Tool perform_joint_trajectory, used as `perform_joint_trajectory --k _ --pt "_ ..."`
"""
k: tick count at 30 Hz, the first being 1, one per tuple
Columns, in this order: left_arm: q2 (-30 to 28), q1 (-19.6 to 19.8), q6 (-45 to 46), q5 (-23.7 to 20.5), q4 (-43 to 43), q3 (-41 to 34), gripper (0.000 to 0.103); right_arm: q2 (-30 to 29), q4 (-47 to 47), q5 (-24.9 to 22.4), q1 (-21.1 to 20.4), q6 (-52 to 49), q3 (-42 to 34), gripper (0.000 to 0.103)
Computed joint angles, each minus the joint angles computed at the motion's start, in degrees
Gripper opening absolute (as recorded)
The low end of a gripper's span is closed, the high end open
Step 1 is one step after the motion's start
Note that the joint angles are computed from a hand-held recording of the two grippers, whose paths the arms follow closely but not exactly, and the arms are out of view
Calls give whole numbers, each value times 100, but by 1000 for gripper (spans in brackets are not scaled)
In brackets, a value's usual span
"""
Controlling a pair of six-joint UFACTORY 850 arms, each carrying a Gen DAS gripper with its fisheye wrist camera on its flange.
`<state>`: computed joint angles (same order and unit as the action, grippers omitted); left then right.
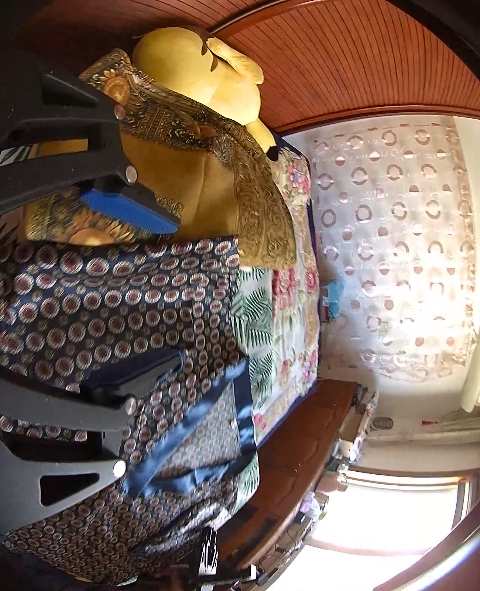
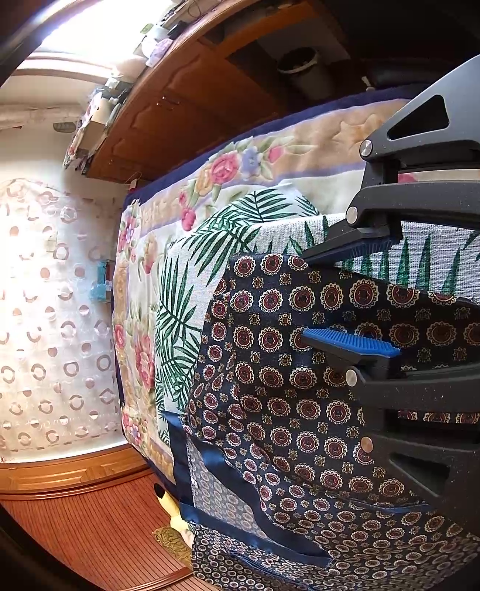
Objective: Fold small clothes
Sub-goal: 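Hold the shirt edge with the right gripper while the left gripper grasps the other side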
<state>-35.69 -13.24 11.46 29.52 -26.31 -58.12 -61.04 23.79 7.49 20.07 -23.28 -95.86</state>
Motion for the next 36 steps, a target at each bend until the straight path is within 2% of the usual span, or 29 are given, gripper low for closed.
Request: perform_joint_trajectory --k 4,8,11,15,26,32,36 --pt "-171 151 -419 -206 257 -197 62 -2 82 -1 4 -84 -5 38" --pt "-371 181 34 -373 -172 -456 61 -2 69 -2 1 -72 -4 38" --pt "-505 220 346 -554 -449 -665 46 -3 111 2 2 -117 -4 38" --pt "-575 243 487 -620 -583 -798 37 -4 139 3 2 -145 -6 38" --pt "-812 228 1642 -846 -1562 -1207 35 -8 173 5 2 -181 -10 38" --pt "-828 198 1653 -850 -1424 -1214 5 -11 213 11 2 -226 -10 38" --pt "-724 171 937 -827 -680 -1035 2 -14 227 7 1 -237 -16 38"
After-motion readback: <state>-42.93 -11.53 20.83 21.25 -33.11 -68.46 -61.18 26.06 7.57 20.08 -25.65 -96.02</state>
